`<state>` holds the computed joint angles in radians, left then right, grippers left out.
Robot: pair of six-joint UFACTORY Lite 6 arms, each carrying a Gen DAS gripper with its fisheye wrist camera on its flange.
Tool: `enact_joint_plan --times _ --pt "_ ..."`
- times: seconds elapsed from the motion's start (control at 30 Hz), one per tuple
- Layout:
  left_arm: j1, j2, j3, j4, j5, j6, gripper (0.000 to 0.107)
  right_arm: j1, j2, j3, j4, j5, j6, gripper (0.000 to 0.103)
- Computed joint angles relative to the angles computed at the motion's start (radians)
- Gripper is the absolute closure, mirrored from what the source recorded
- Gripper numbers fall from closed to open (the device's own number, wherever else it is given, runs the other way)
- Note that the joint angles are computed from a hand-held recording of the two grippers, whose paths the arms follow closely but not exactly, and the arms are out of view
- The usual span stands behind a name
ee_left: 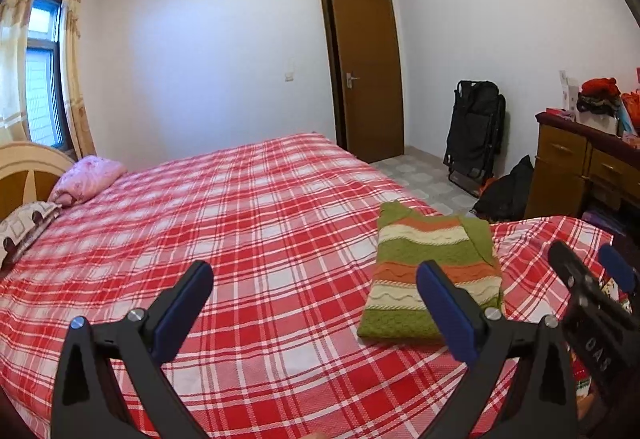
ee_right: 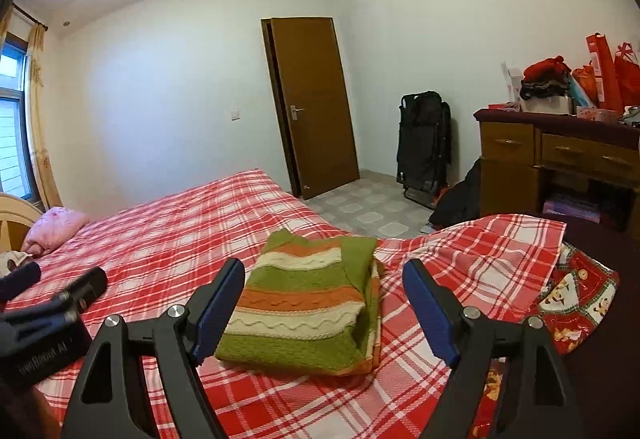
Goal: Fold small clothes
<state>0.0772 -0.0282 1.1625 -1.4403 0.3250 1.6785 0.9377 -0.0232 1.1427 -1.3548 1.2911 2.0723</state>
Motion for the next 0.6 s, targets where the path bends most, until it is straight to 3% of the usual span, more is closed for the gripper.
enact_joint_plan --times 0.23,0.6 --pt "0.000 -0.009 0.010 0.087 0.041 -0.090 0.004 0.010 0.007 0.007 -0.013 0.000 -0.006 0.021" --pt "-0.025 -0.003 0.005 0.086 0.005 -0.086 0.004 0.005 -0.005 -0.006 -0.007 -0.007 0.011 0.021"
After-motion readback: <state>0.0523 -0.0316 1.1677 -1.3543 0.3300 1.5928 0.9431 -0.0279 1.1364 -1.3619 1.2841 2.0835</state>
